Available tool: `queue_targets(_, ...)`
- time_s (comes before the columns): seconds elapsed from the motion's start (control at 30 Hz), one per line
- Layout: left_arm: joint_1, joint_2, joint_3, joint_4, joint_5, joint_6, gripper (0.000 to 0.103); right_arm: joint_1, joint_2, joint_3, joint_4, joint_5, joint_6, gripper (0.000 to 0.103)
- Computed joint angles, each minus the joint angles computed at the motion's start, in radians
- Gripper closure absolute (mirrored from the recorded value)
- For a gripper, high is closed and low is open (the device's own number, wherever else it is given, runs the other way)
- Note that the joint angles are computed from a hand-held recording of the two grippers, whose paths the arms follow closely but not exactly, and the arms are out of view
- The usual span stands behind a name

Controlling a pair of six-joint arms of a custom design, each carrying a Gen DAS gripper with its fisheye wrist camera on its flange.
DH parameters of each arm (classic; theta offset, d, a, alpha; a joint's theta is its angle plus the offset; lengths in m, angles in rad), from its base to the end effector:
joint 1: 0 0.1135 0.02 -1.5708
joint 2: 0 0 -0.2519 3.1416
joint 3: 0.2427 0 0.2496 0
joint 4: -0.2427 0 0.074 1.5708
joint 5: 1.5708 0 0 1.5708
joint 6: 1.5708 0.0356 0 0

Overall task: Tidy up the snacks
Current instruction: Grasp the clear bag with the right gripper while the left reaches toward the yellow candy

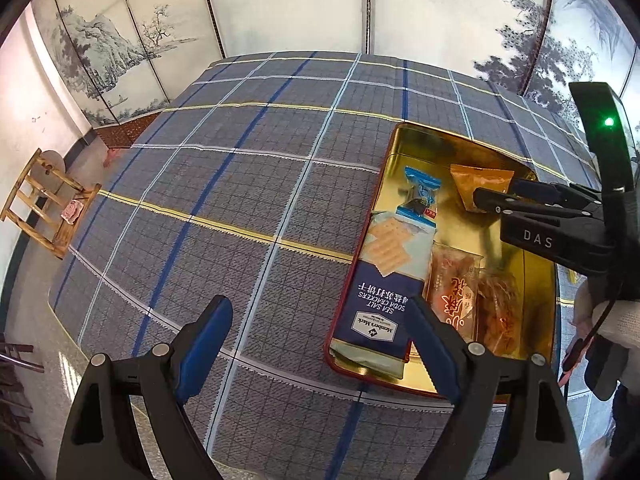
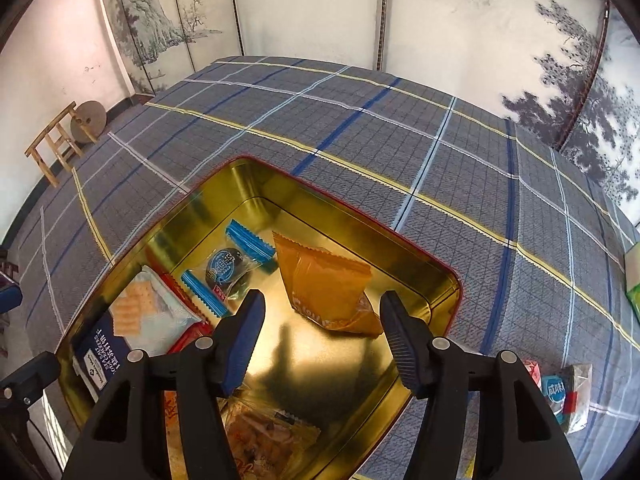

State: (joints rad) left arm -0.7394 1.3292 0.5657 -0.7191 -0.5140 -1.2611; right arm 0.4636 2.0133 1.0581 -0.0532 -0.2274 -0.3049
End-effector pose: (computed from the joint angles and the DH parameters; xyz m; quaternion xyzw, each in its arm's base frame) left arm 0.1488 -0.1121 0.1293 -0.2600 0.9306 0.1013 0.2367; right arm 0.3316 0.1747 0.0860 -0.3870 0.8731 0.1305 0.2662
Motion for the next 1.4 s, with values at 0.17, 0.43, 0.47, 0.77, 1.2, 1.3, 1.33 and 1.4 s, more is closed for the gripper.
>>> queue_targets(0.17,-0.016,0.035,0.038,0.000,-0.006,0.001,0.017,-0.047,-0.091,-0.065,0.001,-0.074,0.003,0.042)
queue_targets(0.43,-0.045,0.132,0.129,0.028,-0.004,0.038,0.017,-0.256,-0.202,-0.142,-0.013,-0.169,-0.078,0.041)
queue_targets(0.47,-0.049,0.144,0.140,0.033,-0.005,0.042,0.017,-0.297,-0.200,-0.138,-0.016,-0.171,-0.100,0.041)
queue_targets(0.77,-0.077,0.293,0.297,0.079,0.009,0.123,0.017,-0.571,-0.024,0.062,-0.091,-0.157,-0.215,0.040)
queue_targets(1.2,-0.092,0.590,0.624,0.122,0.071,0.275,0.017,-0.602,0.183,0.233,-0.117,-0.179,-0.259,0.040)
queue_targets(1.3,-0.093,0.655,0.697,0.116,0.085,0.299,0.017,-0.590,0.206,0.259,-0.140,-0.178,-0.259,0.040)
queue_targets(1.33,-0.094,0.670,0.713,0.118,0.091,0.305,0.017,-0.584,0.213,0.263,-0.150,-0.171,-0.266,0.040)
queue_targets(1.4,-0.096,0.697,0.742,0.125,0.097,0.320,0.017,-0.580,0.205,0.226,-0.104,-0.165,-0.272,0.041)
